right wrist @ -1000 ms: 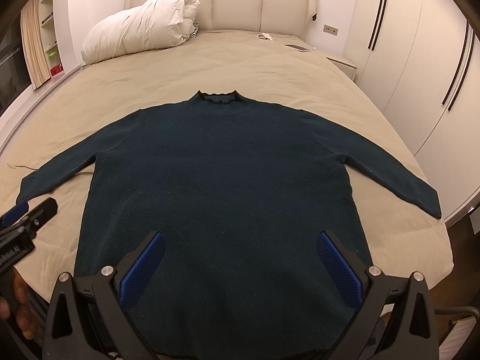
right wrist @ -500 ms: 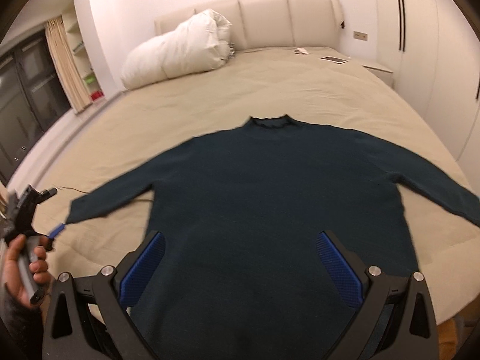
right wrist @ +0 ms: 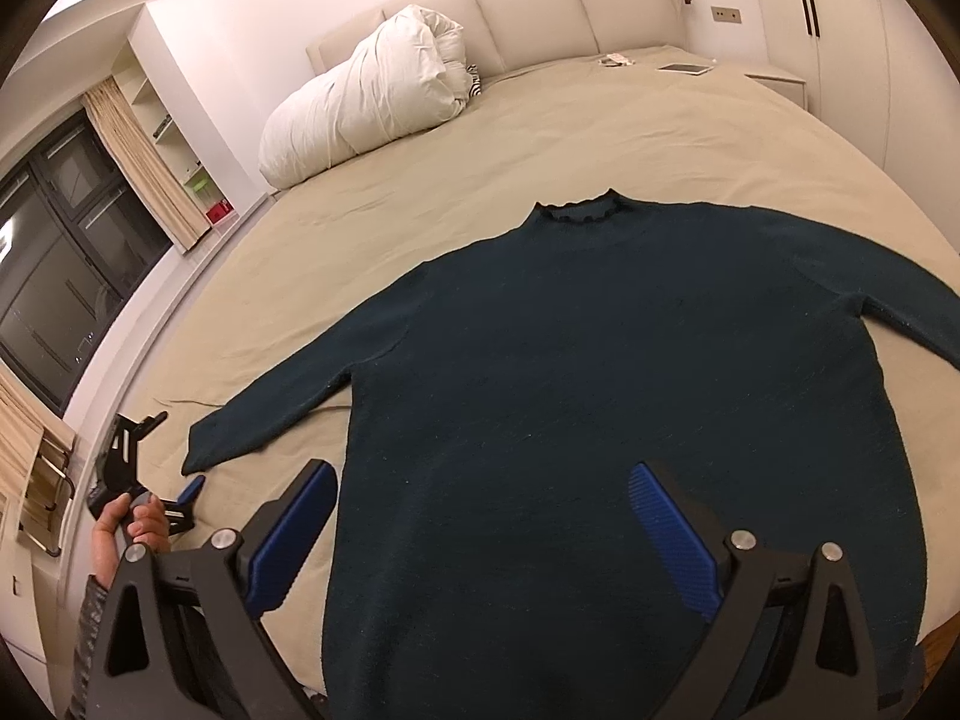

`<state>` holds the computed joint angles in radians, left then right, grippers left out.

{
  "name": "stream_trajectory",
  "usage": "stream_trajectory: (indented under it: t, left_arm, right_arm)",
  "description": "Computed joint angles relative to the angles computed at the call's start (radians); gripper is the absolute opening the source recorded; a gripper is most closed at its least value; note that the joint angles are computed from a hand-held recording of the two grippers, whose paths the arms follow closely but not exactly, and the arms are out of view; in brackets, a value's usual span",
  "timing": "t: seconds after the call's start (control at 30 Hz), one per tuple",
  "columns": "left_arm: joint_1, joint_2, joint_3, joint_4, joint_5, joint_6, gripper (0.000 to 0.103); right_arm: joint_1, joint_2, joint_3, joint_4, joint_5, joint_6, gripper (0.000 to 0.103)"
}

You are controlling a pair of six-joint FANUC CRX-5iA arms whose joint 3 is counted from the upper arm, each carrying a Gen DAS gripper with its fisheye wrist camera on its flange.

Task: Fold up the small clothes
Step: 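Grasp the sleeve nearest the left tool and fold it across the body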

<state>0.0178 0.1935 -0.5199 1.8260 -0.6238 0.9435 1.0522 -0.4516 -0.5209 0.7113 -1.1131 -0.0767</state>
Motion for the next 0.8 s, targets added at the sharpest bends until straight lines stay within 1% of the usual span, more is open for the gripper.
stream_trajectory:
  t: [0.03, 0.1, 0.2, 0.23, 0.27, 0.3, 0.33, 0.4, 0.43, 0.5, 0.53, 0.57, 0.6, 0.7, 0.8]
  left_arm:
    - [-0.009, 0.007, 0.002, 0.041, 0.005, -0.012, 0.102]
    - [-0.003, 0.028, 0.014, 0.086, -0.001, -0.028, 0.101]
    - [-0.022, 0.036, 0.022, 0.147, 0.034, -0.040, 0.099]
    - [-0.033, 0.005, 0.001, 0.148, 0.057, -0.025, 0.098]
    - [-0.041, 0.005, 0.002, 0.163, 0.075, -0.026, 0.093]
    - [-0.044, 0.003, 0.001, 0.174, 0.086, -0.025, 0.083]
    - [-0.052, 0.003, 0.002, 0.189, 0.102, -0.024, 0.079]
    - [-0.059, -0.004, -0.003, 0.195, 0.123, -0.014, 0.057]
    - [-0.062, 0.002, 0.003, 0.187, 0.131, -0.005, 0.051]
    - [-0.052, 0.015, 0.022, 0.107, 0.153, 0.039, 0.032]
    - [-0.046, 0.018, 0.032, 0.057, 0.164, 0.064, 0.032]
    - [-0.042, 0.020, 0.044, 0.002, 0.177, 0.091, 0.026]
    - [-0.034, 0.023, 0.066, -0.095, 0.190, 0.132, 0.018]
    - [-0.037, 0.030, 0.147, -0.329, 0.195, 0.186, 0.009]
    - [-0.084, 0.060, 0.295, -0.548, 0.188, 0.223, 0.007]
  right_arm:
    - [-0.001, -0.002, -0.002, -0.001, 0.001, -0.003, 0.100]
    - [-0.003, -0.009, -0.010, 0.001, 0.005, -0.013, 0.100]
    - [-0.016, -0.015, -0.023, -0.002, 0.033, -0.025, 0.100]
    - [-0.020, -0.016, -0.025, -0.005, 0.041, -0.025, 0.099]
    - [-0.022, -0.016, -0.027, -0.005, 0.047, -0.025, 0.098]
    - [-0.024, -0.017, -0.029, -0.005, 0.050, -0.024, 0.098]
    - [-0.025, -0.016, -0.031, -0.003, 0.053, -0.026, 0.098]
    - [-0.020, -0.023, -0.040, 0.007, 0.055, -0.036, 0.097]
    - [-0.020, -0.025, -0.044, 0.011, 0.054, -0.040, 0.097]
    - [-0.023, -0.031, -0.051, 0.015, 0.055, -0.047, 0.093]
    - [-0.025, -0.036, -0.056, 0.015, 0.056, -0.051, 0.092]
    - [-0.029, -0.040, -0.059, 0.013, 0.059, -0.051, 0.090]
    - [-0.033, -0.044, -0.063, 0.011, 0.062, -0.052, 0.088]
    - [-0.048, -0.060, -0.081, -0.002, 0.076, -0.050, 0.084]
    - [-0.065, -0.088, -0.107, -0.008, 0.085, -0.060, 0.082]
